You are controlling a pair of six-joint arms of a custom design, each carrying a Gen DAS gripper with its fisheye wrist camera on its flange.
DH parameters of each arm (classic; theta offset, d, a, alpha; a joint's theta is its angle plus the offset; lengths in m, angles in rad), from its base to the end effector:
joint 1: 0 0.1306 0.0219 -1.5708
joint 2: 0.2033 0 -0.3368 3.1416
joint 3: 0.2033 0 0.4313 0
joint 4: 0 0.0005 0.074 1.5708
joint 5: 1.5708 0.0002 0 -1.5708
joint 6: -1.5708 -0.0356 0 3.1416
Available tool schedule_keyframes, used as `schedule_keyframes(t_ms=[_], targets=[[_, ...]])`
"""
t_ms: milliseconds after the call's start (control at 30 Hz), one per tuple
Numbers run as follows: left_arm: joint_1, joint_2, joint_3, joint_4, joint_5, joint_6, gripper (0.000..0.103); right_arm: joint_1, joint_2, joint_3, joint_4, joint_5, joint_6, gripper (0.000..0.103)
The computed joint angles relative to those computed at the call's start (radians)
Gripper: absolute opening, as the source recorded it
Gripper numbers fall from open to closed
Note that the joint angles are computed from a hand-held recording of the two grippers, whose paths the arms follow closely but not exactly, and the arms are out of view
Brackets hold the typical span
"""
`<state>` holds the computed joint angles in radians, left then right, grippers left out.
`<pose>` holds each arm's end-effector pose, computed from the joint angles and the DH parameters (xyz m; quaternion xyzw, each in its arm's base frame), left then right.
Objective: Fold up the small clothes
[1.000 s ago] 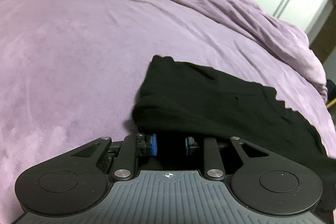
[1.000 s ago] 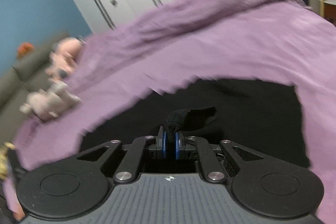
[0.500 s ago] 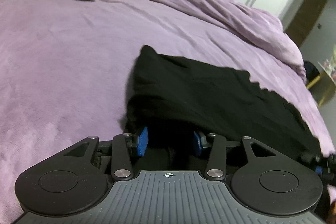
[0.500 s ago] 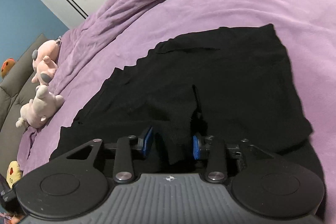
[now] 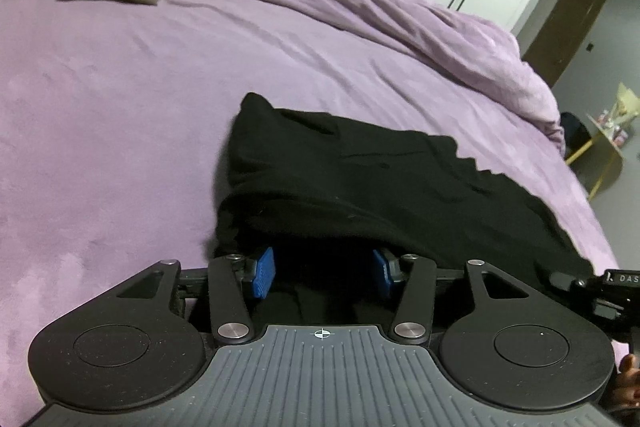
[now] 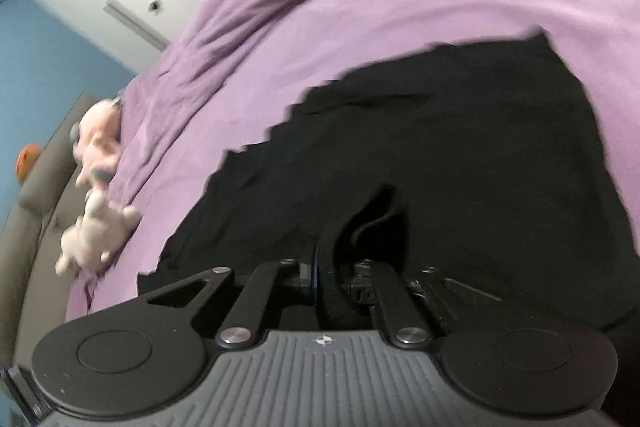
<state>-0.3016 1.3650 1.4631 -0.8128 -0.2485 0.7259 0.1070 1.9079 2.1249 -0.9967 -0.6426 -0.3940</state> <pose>0.5105 -0.1502 0.4384 -0.2404 0.8717 -0.1042 0.4141 0.6829 0.0943 0.4401 0.0048 0.8840 0.3729 0.2819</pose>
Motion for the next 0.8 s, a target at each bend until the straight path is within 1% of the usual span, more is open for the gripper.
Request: schedule_keyframes(t_ms=[67,133,200,267,333,433,467,533,567,600,633,700,733,800], targets=[[-0.008,-0.008,-0.011,0.01,0.017,-0.005,0.052,0.005,-0.018,-0.012,0.057,-0.016,-0.027,0.006],[-0.024,-0.02,-0.027,0.018,0.025,-0.029,0.052,0.001,-0.026,-0.018,0.116,-0.042,-0.086,0.006],[-0.048,-0.027,-0.039,0.024,0.0,-0.075,0.053,-0.009,-0.031,-0.022,0.164,-0.066,-0.142,0.006],[-0.07,-0.014,-0.025,0.01,-0.042,-0.126,0.053,-0.019,-0.045,-0.034,0.218,-0.072,-0.185,0.006],[-0.081,0.005,0.004,-0.011,-0.06,-0.137,0.052,-0.029,-0.051,-0.036,0.259,-0.098,-0.23,0.006],[-0.089,0.004,0.014,0.006,-0.044,-0.101,0.051,-0.031,-0.049,-0.017,0.256,-0.102,-0.218,0.006],[-0.09,-0.001,0.009,0.02,-0.024,-0.097,0.051,-0.031,-0.048,-0.015,0.258,-0.107,-0.226,0.006],[-0.095,-0.004,0.0,0.032,0.019,-0.103,0.05,-0.034,-0.054,-0.027,0.274,-0.115,-0.243,0.006],[-0.101,0.002,0.003,0.027,0.019,-0.116,0.05,-0.035,-0.06,-0.038,0.281,-0.12,-0.253,0.006],[-0.108,0.014,0.013,0.013,0.005,-0.132,0.05,-0.038,-0.071,-0.055,0.29,-0.128,-0.26,0.006],[-0.117,0.031,0.027,-0.007,-0.034,-0.148,0.05,-0.039,-0.077,-0.065,0.295,-0.137,-0.266,0.006],[-0.124,0.058,0.051,-0.019,-0.092,-0.159,0.05,-0.04,-0.093,-0.09,0.308,-0.147,-0.266,0.006],[-0.124,0.075,0.068,-0.023,-0.118,-0.152,0.05,-0.041,-0.099,-0.101,0.316,-0.152,-0.267,0.006],[-0.12,0.102,0.098,-0.03,-0.143,-0.125,0.05,-0.045,-0.11,-0.12,0.331,-0.155,-0.279,0.006]])
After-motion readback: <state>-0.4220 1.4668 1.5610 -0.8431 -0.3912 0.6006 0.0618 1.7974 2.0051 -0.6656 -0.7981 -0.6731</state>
